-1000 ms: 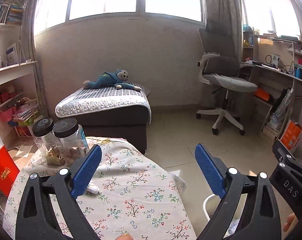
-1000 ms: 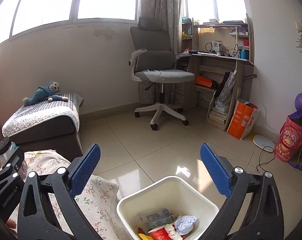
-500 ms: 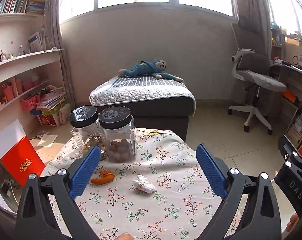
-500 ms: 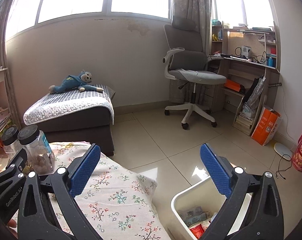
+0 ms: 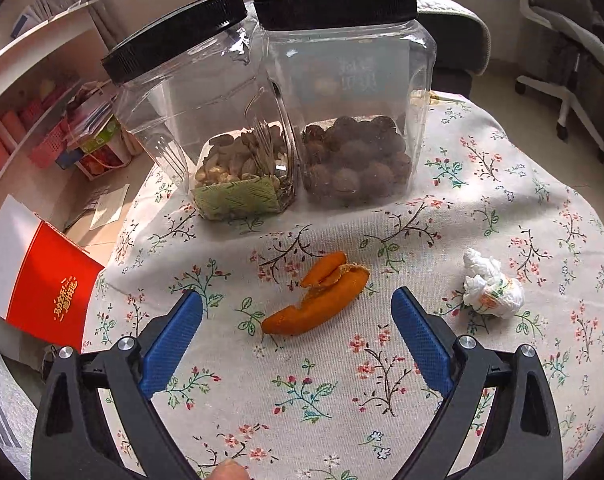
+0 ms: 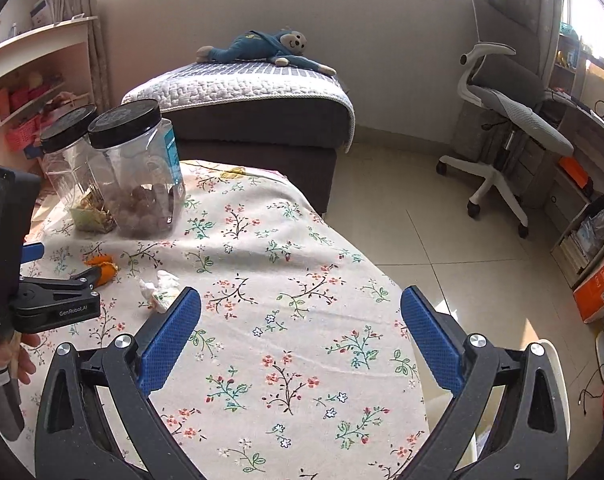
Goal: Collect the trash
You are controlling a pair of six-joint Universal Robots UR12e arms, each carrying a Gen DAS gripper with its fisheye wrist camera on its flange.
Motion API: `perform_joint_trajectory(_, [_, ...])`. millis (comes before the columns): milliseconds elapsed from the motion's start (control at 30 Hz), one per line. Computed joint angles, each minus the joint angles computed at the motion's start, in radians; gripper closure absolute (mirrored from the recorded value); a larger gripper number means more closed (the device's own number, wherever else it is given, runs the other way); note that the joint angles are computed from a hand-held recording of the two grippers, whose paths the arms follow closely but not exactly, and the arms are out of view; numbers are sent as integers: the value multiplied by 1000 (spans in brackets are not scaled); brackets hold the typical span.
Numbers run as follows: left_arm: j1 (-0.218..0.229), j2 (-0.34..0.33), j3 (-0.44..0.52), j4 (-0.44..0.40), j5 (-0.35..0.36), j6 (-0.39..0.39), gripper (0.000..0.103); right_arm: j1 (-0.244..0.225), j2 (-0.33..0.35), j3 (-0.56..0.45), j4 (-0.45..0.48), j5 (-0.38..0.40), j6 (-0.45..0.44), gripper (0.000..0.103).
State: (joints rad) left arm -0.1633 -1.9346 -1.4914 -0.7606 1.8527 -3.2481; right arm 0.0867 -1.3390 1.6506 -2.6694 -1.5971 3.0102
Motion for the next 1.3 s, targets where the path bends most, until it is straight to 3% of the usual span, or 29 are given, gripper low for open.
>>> perform_joint_trajectory(167, [19, -29, 3, -5, -59, 92, 37, -3, 49, -35, 91, 159, -144, 7])
perform_joint_trajectory(233, [38, -18, -14, 26, -152, 102, 58, 2, 72, -54, 119, 203, -179, 7])
perform_joint_trajectory(267, [46, -14, -17, 27, -189, 105, 79, 4, 82, -64, 143, 234, -198, 7])
perform_joint_trajectory(333, [49, -6, -25, 43, -198, 124, 83, 13, 102, -81, 164, 255, -235, 7])
perform_joint_trajectory(400, [58, 6, -40, 59, -215, 126, 84, 26, 123, -97, 175, 260, -245, 7])
perform_joint_trajectory(533, [79, 32, -66, 74, -231, 90, 85, 34, 166, -139, 211, 278, -182, 11])
perform_joint_trajectory(633, [88, 51, -83, 79, -222, 92, 85, 43, 171, -141, 194, 245, -139, 55])
perform_joint_trajectory(700, [87, 63, -90, 75, -203, 91, 85, 42, 162, -147, 225, 242, -109, 71])
perform_joint_trajectory(933, [69, 113, -99, 62, -114, 41, 85, 44, 49, -60, 141, 182, -50, 71])
perform_joint_trajectory(1300, [-10, 229, -140, 91, -111, -47, 85, -2, -170, 84, 89, 185, -43, 71])
